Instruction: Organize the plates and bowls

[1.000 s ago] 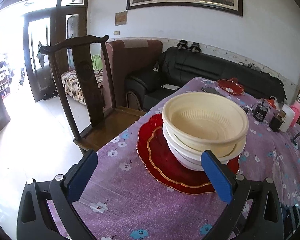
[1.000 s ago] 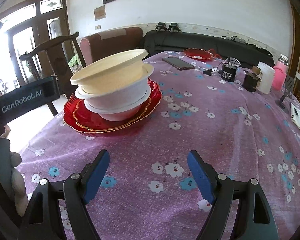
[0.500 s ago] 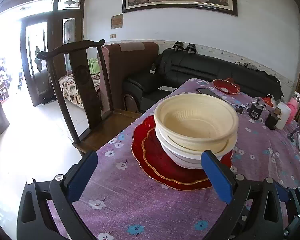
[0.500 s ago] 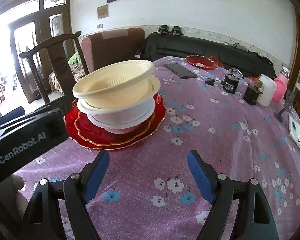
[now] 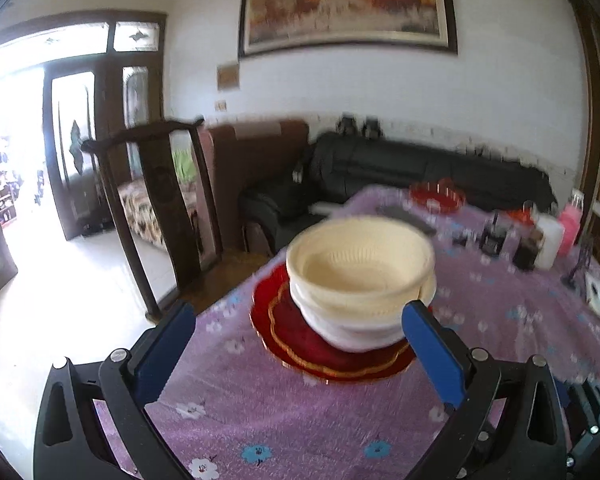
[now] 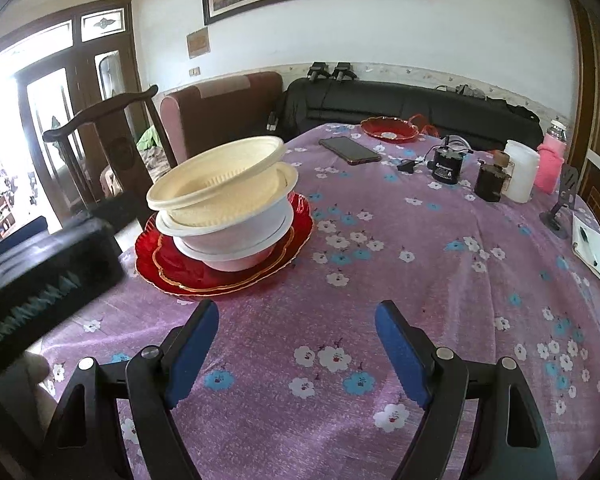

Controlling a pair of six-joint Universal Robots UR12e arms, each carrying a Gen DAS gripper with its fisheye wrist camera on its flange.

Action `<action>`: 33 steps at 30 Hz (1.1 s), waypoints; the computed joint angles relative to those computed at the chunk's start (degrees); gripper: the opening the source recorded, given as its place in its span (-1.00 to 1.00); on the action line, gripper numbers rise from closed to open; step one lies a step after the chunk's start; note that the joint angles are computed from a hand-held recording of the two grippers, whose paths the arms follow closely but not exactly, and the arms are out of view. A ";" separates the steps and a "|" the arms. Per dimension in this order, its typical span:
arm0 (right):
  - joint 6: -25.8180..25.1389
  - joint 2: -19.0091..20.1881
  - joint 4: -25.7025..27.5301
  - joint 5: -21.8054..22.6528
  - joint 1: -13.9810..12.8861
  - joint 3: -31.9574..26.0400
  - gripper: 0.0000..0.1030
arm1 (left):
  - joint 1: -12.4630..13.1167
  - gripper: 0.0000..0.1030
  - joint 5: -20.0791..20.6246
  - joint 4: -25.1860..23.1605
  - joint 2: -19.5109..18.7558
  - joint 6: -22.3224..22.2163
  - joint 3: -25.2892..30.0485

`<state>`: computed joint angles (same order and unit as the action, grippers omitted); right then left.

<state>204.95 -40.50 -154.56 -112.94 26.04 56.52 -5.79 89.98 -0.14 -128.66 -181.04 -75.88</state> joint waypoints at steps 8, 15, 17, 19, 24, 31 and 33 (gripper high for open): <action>-1.76 -0.51 -1.32 -0.03 -0.06 0.59 0.66 | 0.42 1.00 -4.38 -0.73 0.68 -1.79 0.12; -3.06 -0.61 -0.92 -0.37 0.02 0.33 0.67 | -0.09 1.00 -4.98 -7.73 0.44 0.70 1.91; -3.85 -0.23 -0.03 -0.30 0.10 -0.57 0.67 | -0.03 1.00 -5.26 -9.06 0.43 0.53 2.12; -4.64 0.21 0.97 -0.05 0.16 -1.53 0.67 | 0.11 1.00 -5.55 -9.92 0.34 0.24 2.32; -5.06 1.02 2.10 1.00 0.23 -3.04 0.68 | -0.01 1.00 -3.87 -11.42 -0.25 0.82 3.13; -4.69 1.86 4.23 1.54 0.15 -4.56 0.68 | 0.50 1.00 -5.26 -15.12 -0.86 0.12 4.30; -5.02 2.24 4.78 1.77 0.20 -5.26 0.68 | 0.59 1.00 -5.26 -15.70 -1.03 -0.09 4.56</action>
<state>199.93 -38.26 -149.78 -111.17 26.24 51.27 -5.20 84.72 -15.83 -129.69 -181.13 -71.32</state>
